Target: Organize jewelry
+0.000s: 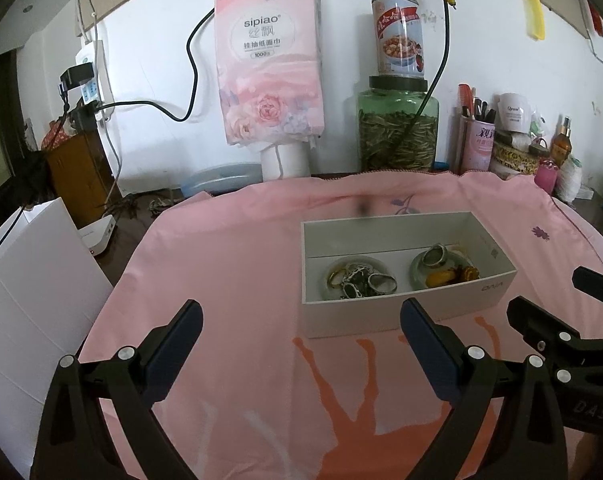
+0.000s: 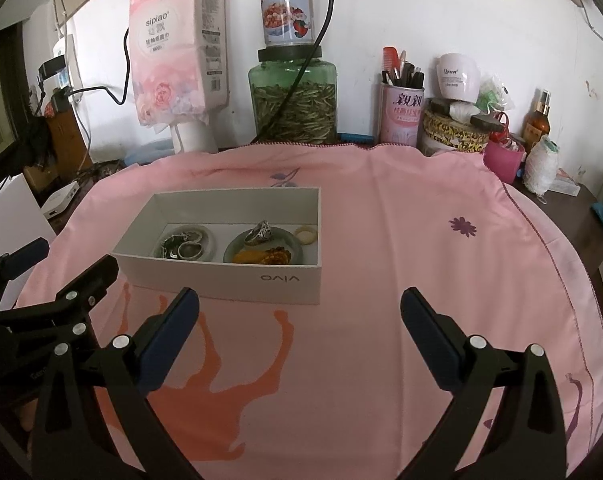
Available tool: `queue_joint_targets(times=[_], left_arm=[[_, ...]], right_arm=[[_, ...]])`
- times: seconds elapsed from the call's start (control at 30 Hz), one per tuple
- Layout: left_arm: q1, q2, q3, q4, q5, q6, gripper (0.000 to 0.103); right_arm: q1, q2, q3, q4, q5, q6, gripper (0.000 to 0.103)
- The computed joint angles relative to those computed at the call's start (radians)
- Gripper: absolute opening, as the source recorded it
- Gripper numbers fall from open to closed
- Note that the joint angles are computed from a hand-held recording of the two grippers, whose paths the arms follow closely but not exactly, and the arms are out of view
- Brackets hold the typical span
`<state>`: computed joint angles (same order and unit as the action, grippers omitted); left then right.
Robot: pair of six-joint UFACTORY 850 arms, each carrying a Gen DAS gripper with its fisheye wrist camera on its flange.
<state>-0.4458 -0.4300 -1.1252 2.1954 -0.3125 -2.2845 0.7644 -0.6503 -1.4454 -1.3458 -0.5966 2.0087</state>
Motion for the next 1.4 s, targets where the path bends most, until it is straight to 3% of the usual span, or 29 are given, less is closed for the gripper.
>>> queue_joint_targets(times=[1.4], left_arm=[[-0.001,-0.001,0.001,-0.012,-0.009,0.015,0.097]], right_arm=[[0.004,-0.003,-0.004,-0.002,-0.008,0.001,0.096]])
